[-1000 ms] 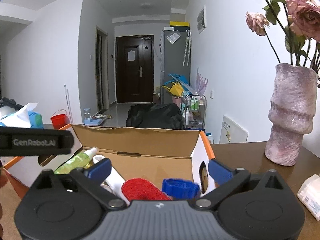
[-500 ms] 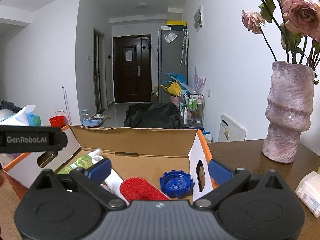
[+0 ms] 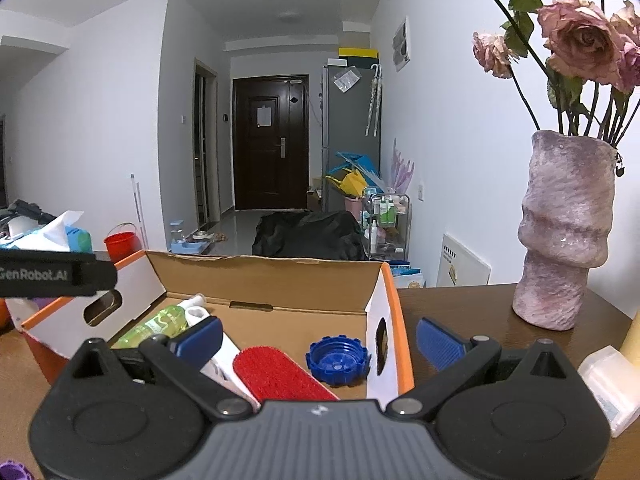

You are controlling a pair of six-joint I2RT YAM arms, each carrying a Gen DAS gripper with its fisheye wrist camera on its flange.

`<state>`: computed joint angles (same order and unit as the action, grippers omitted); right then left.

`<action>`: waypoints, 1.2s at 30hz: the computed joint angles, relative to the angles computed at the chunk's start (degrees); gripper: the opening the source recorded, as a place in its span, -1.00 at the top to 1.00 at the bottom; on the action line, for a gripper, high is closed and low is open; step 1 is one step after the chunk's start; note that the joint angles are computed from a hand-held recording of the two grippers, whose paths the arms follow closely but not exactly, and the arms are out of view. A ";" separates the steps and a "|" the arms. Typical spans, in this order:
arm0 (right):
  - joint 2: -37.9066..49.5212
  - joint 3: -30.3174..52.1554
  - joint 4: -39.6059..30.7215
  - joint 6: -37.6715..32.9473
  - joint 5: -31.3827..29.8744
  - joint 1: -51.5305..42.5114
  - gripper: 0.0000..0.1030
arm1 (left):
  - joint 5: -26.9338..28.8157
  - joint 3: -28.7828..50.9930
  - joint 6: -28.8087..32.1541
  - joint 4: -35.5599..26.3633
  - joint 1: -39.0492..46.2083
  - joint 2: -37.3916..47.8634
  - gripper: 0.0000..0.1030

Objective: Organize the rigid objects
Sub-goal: 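Withdraw both tools from the box toward the purple cap and clear box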

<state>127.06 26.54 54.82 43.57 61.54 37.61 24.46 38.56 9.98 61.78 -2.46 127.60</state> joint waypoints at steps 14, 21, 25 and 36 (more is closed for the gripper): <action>-1.73 -2.41 -7.74 7.88 3.43 5.49 -1.00 | 6.48 -5.54 4.45 3.15 6.14 -0.34 -1.00; -2.87 -1.80 -19.31 17.87 5.21 10.06 -1.00 | 8.51 -8.51 7.18 4.34 9.31 -0.39 -1.00; -3.64 -0.85 -27.75 24.98 5.94 12.91 -1.00 | 9.55 -9.89 8.81 4.28 11.20 -0.39 -1.00; -3.49 4.22 -55.32 49.74 6.00 20.87 -1.00 | 11.94 -12.77 14.05 1.95 16.60 -0.50 -1.00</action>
<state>123.57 30.76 -0.50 93.31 67.54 58.48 36.39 25.79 24.03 63.72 14.13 127.09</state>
